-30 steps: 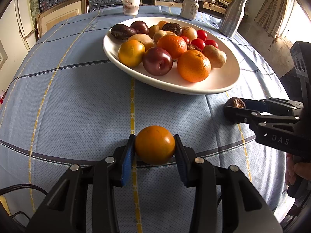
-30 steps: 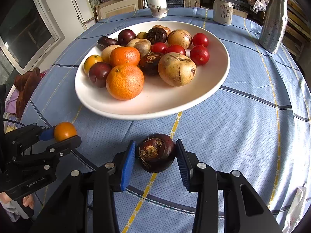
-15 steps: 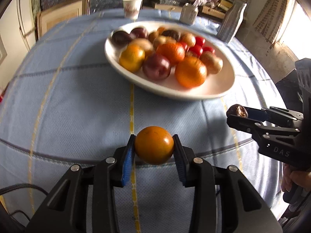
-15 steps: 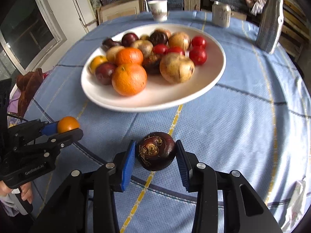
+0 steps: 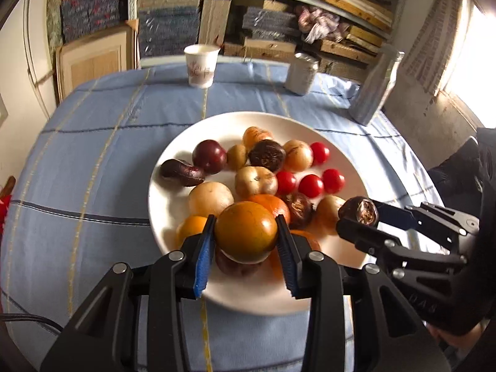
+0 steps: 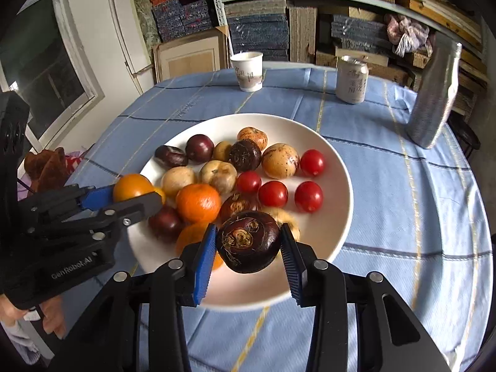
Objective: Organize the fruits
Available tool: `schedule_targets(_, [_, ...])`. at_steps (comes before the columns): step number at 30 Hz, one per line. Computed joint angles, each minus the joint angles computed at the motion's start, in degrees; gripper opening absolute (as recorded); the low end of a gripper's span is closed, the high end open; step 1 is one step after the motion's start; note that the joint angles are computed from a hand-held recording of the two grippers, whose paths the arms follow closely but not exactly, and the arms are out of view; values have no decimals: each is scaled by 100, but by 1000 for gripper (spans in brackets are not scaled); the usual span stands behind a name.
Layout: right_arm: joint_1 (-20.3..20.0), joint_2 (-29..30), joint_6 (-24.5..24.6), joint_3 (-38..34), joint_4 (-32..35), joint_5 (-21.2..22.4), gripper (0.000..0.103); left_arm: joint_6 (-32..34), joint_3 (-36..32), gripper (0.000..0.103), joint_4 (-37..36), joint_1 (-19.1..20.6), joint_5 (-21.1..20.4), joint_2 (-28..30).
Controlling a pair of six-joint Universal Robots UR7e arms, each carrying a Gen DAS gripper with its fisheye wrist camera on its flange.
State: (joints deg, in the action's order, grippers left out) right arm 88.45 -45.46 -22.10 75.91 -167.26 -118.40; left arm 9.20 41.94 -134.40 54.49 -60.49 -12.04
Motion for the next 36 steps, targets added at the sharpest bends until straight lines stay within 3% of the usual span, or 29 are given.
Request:
schedule_targets(2, [-8, 58, 18, -91, 38, 2, 49, -69, -345, 47, 235, 31, -3, 179])
schedule_targets(4, [-9, 40, 1, -27, -128, 29, 55, -35, -344, 64, 56, 37, 69, 207])
schedule_targets(6, [-23, -16, 62, 54, -184, 56, 60, -90, -327, 71, 9, 57, 65, 196])
schedule_targets(12, [11, -253, 117, 444, -381, 50, 62, -245, 26, 75, -38, 32, 125, -35])
schedule_targets(18, [112, -566, 75, 1167, -861, -138, 79, -249, 1208, 93, -652, -97, 470, -644])
schedule_targets(20, [127, -662, 104, 1376, -958, -197, 85, -218, 1494, 94, -765, -147, 606, -791])
schedule_targets(25, [178, -910, 127, 1920, -1294, -357, 88, -74, 2249, 99, -1255, -311, 982, -1147])
schedule_targets(36, [247, -1227, 222, 2583, -1729, -667, 94, -476, 2866, 99, -1294, -423, 702, -1599])
